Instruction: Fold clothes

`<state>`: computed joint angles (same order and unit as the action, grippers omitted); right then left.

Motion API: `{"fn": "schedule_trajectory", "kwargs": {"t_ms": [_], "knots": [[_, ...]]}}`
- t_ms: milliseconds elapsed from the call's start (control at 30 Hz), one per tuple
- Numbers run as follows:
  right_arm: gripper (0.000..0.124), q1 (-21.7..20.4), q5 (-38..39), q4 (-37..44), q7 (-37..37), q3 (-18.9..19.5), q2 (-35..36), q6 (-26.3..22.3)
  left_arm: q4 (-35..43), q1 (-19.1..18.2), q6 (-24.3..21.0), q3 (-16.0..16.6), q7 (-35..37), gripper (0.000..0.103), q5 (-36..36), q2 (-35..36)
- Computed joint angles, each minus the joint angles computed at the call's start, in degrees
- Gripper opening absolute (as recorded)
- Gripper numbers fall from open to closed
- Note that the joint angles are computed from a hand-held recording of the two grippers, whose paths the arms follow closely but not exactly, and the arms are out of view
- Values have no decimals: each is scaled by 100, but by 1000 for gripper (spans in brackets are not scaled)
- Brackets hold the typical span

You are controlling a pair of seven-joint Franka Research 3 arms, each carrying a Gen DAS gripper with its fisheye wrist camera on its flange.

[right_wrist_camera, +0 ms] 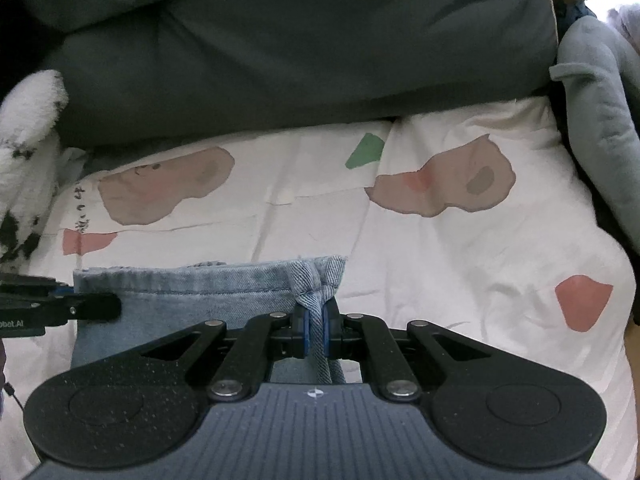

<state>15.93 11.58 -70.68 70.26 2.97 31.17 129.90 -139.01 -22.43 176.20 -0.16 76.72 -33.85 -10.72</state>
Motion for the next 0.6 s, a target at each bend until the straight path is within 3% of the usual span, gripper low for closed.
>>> {"fn": "schedule_trajectory", "kwargs": {"t_ms": [33,100,167,200,367,600], "knots": [[7,1,23,22,48,-2,36,19,-1,-25,6,24,26,19,-50,11],[10,-15,80,13,153,-6,53,51,-54,268,-6,-224,-256,26,459,-73],[13,-61,171,-149,155,22,-50,159,-157,783,-36,-628,-910,42,1335,-221],[13,-89,227,-281,115,44,-134,243,-204,944,-38,-743,-1137,42,1651,-297],[34,-15,156,-1080,70,9,-638,861,-374,1020,-88,-668,-1788,42,2176,-604],[37,-68,673,-1891,-279,255,-1111,1489,-276,778,-149,-426,-2161,42,2663,-642]]}}
